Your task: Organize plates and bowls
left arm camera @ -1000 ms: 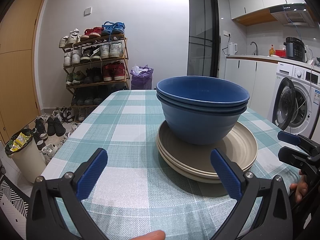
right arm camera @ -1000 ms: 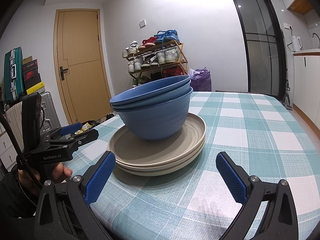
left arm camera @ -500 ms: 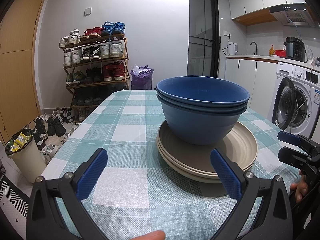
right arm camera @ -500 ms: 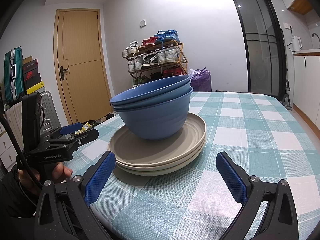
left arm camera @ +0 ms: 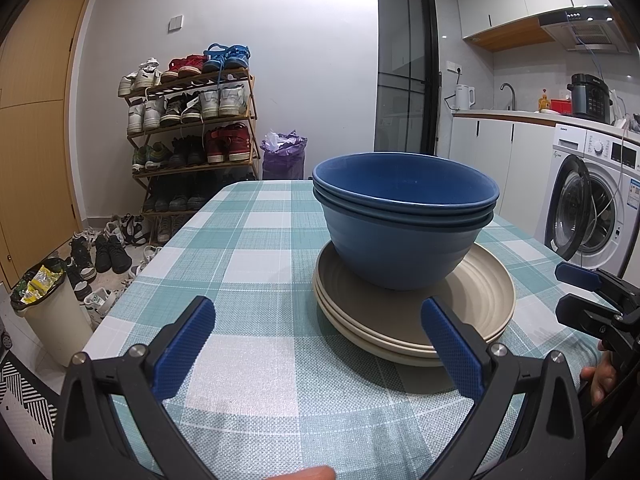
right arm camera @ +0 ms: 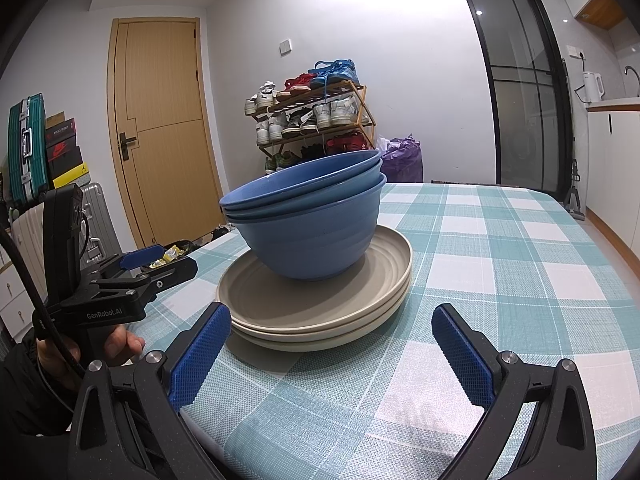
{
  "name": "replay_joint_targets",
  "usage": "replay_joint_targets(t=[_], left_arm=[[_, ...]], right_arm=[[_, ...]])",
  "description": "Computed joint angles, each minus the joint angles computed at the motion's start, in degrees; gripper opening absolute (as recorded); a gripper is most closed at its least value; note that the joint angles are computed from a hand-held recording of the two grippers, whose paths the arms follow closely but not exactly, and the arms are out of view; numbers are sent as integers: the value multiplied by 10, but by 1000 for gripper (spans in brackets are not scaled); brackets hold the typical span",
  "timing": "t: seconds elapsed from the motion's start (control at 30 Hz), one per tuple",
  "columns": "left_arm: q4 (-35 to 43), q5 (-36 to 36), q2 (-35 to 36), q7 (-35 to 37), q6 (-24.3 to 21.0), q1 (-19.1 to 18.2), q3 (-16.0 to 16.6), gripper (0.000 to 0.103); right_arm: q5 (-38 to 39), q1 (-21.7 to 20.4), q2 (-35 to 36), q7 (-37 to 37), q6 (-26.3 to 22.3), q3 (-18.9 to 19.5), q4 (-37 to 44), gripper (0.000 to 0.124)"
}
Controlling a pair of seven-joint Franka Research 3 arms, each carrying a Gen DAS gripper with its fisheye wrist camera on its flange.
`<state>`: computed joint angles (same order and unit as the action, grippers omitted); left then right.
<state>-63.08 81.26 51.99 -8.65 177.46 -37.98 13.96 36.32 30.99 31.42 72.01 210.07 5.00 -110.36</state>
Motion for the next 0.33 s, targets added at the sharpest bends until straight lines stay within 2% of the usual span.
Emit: replay_joint_targets(t=[0.33], left_arm=[[-4,11,-5,-8,8,1,4,103]], right_arm=[[-1,0,0,1,1,0,-1,102]])
